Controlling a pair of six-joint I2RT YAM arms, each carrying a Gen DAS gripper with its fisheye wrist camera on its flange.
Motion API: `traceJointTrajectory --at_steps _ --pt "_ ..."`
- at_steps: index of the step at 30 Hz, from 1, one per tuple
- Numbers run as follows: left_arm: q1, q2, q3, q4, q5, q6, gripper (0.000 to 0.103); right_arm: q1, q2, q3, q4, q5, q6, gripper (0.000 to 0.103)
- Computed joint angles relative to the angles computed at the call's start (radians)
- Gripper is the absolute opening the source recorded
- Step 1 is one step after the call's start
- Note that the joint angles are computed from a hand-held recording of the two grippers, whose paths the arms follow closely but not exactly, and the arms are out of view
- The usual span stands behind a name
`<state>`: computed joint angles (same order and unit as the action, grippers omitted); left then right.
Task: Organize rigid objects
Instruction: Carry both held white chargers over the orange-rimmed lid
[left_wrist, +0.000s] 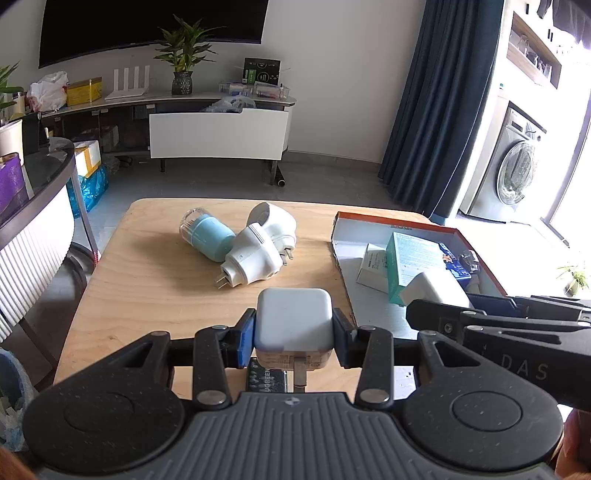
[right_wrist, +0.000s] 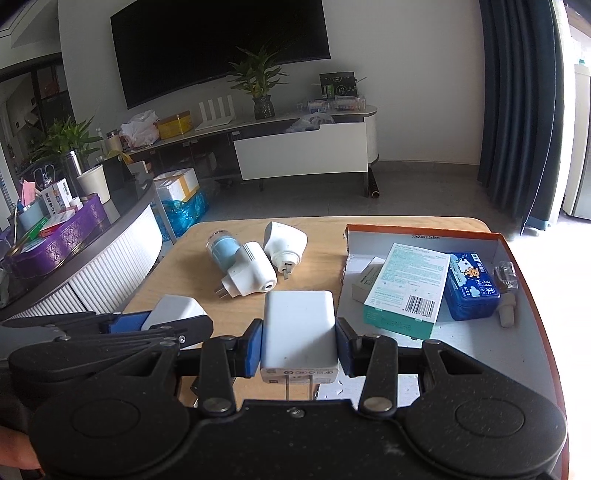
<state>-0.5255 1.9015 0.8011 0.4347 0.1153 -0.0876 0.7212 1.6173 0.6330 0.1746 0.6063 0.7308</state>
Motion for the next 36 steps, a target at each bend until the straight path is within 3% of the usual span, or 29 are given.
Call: traceJointTrajectory --at_steps 36 --pt "-0.119 0.01 0.007 -0.011 -0.01 -0.007 0.042 0.035 -0.212 -0.17 -0.117 0.096 0.137 0.05"
